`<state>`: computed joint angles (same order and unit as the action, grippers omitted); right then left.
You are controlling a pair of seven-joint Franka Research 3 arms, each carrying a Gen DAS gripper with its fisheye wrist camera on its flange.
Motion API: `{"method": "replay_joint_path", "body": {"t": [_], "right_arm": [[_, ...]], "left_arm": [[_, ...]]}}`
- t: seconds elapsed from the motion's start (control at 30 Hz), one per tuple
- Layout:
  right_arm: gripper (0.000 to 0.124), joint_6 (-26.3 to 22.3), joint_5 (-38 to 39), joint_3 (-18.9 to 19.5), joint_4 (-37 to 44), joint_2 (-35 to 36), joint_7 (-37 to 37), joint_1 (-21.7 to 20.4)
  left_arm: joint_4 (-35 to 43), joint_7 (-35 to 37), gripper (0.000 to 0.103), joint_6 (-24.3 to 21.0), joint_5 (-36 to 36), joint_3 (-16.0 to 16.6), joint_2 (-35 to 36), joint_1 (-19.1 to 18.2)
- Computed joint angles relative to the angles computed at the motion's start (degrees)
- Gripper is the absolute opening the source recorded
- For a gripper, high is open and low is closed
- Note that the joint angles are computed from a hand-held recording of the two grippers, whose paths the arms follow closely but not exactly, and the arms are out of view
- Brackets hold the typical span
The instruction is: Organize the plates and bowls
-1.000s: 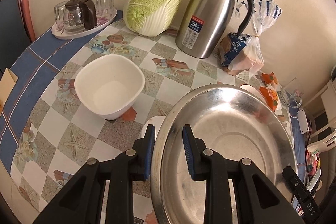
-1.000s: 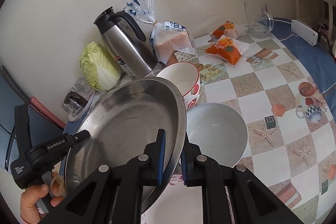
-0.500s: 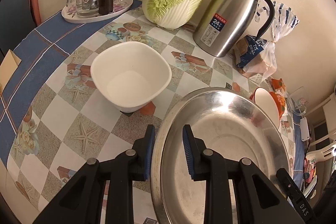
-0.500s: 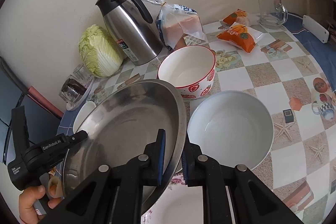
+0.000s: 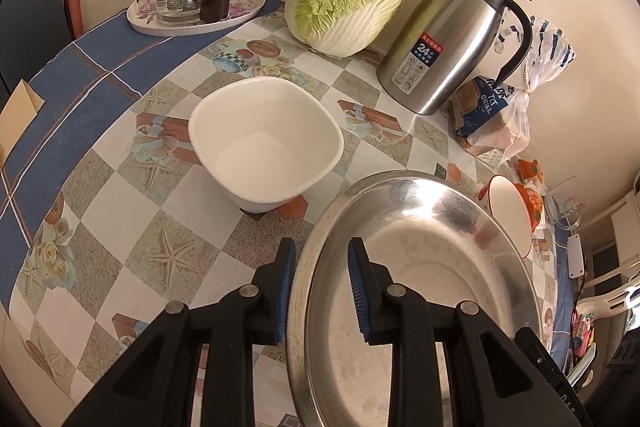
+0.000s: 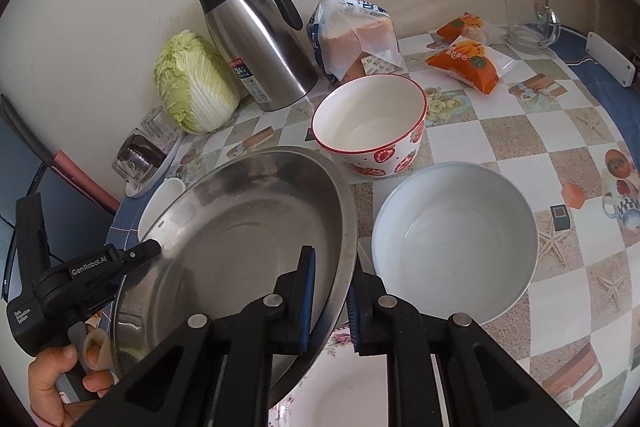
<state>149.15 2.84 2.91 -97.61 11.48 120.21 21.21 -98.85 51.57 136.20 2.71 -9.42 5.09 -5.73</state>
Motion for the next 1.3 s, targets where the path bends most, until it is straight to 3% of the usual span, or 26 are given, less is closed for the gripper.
{"method": "replay_joint_path", "body": {"t": [0.6, 1.3], "right_arm": [[0.017, -3.46, 1.95, -0.07, 1.41, 1.92, -0.15, -0.1], [0.017, -0.83, -0.93, -0.99, 1.61, 3.31, 1.31, 0.37]], "left_arm": [[1.1, 0.3, 0.028, -1.77, 0.56, -0.25, 1.54, -0.29], [1.24, -0.56, 0.028, 2.66, 4.9, -0.27, 3.39, -0.97]]}}
